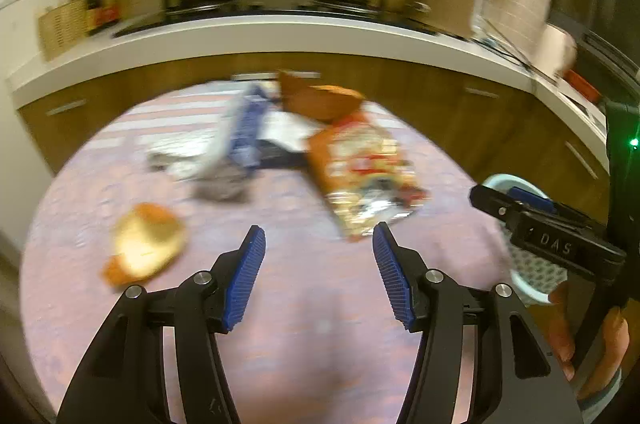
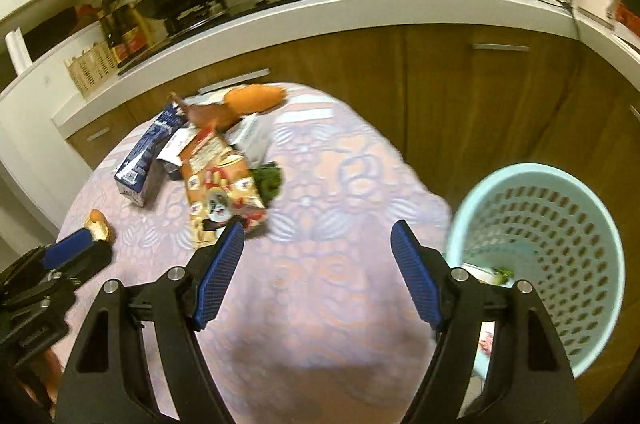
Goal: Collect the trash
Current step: 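Move both tools back over the table toward the bread and snack bag, then grasp the bread crust with the left tool while the right tool grasps the snack bag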
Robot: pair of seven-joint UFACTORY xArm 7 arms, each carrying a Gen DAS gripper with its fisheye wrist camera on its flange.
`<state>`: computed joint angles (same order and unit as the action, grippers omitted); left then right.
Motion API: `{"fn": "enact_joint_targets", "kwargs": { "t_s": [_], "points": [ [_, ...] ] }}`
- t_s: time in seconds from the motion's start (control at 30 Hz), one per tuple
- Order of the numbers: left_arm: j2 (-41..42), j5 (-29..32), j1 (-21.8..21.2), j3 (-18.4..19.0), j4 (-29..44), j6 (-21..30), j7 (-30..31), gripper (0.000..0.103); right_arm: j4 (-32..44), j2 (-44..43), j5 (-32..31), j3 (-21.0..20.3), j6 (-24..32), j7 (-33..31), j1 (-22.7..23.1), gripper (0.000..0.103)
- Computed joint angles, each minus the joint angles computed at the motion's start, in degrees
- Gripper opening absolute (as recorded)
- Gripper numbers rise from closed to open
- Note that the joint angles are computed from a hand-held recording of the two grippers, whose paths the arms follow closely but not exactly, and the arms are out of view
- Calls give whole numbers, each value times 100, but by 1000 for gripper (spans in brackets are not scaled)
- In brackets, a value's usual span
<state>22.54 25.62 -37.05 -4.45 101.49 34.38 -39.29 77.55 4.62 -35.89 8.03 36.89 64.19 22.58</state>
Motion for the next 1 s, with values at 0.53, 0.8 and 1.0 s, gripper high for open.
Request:
{"fn": "enact_joint_targets", "kwargs": {
  "t_s": [0.53,0.8,1.0],
  "points": [
    [-936,-665,1341,-156,-1753,-303,-77,73,1454,1409,-473,-518,247,-111,818,72],
    [-353,-643,1145,-89,-1005,124,450,83,1437,1417,-390,-587,268,-111,846,72],
    [249,-69,746,205,-90,754,372,79,1392,1397,-359,-583,220,-118,829,72]
  ]
}}
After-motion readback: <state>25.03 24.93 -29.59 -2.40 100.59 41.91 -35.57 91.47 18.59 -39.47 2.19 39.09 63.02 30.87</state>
